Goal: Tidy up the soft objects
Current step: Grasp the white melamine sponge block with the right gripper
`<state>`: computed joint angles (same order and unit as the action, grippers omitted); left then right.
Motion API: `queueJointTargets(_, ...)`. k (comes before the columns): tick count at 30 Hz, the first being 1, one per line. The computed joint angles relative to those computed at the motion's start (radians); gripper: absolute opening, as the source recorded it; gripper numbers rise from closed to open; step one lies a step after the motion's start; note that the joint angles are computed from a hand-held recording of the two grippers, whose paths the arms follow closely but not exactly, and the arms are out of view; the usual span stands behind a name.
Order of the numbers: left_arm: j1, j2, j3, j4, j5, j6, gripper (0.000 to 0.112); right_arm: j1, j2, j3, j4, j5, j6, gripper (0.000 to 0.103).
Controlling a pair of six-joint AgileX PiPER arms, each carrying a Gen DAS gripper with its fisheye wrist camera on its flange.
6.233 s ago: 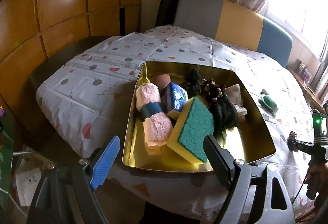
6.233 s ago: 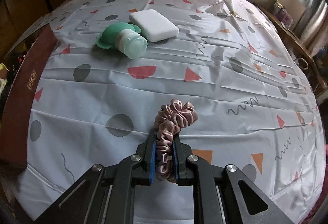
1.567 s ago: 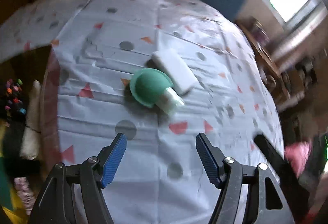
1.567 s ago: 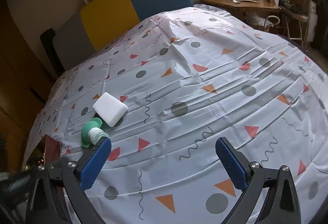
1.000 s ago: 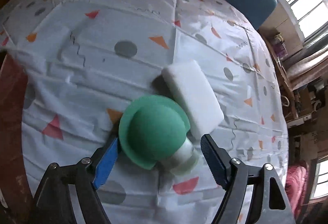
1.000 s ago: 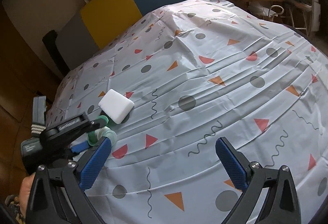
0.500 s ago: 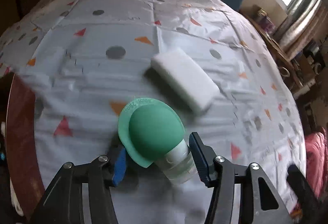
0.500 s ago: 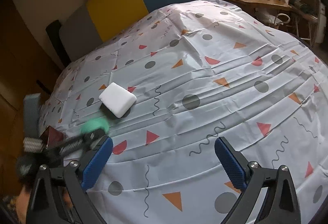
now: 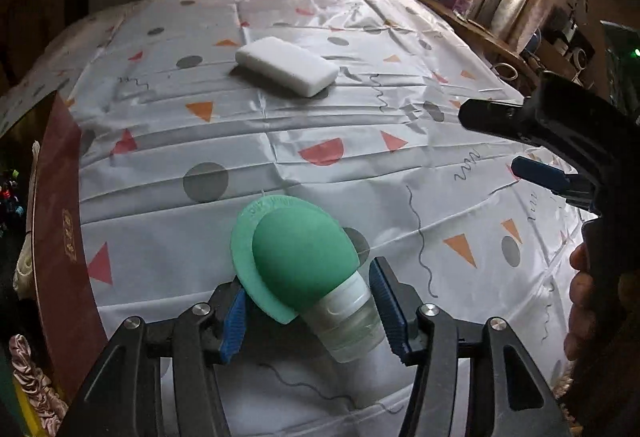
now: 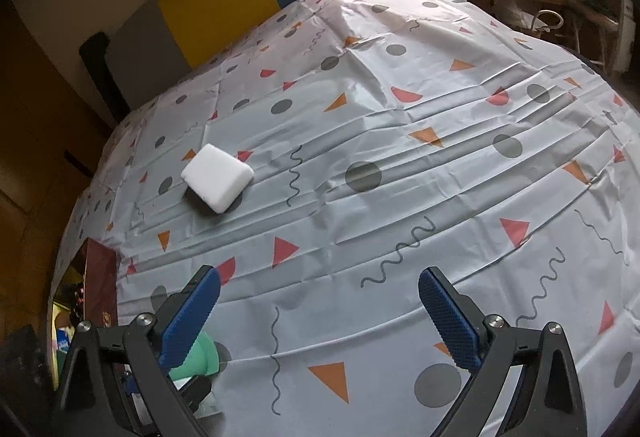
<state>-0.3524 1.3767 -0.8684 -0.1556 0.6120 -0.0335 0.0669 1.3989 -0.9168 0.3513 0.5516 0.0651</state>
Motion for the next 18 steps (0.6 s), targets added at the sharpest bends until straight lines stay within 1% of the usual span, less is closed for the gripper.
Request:
queueJointTargets(2,0.007,-0.001,0.007,-0.025,-0.018,0.015,0.057,-0.005,0.006,-0.003,0.035,0.019,-0.04,0.101)
queueJointTargets(5,0.029,-0.007,0.024,-0.07,-0.037,0.061,0.057,-0.016,0.032,-0.029,0.128,0.081,-0.151,0.101)
queueJointTargets(8,0.05,-0.028,0.047,-0.12,-0.05,0.121,0.057,0.013,0.065,-0.092,0.113,0.117,-0.199,0.101)
queueJointTargets(11,0.061,-0.032,0.064,-0.162,-0.07,0.151,0.057,0.055,0.138,-0.207,0.089,0.15,-0.267,0.101)
queueJointTargets(13,0.063,-0.041,0.079,-0.18,-0.087,0.164,0.057,0.094,0.202,-0.299,0.053,0.165,-0.282,0.101)
queueJointTargets(16,0.071,-0.047,0.094,-0.214,-0.105,0.193,0.058,0.148,0.343,-0.476,-0.028,0.204,-0.277,0.101)
queueJointTargets(18,0.068,-0.051,0.104,-0.215,-0.121,0.192,0.058,0.178,0.459,-0.624,-0.078,0.253,-0.271,0.101)
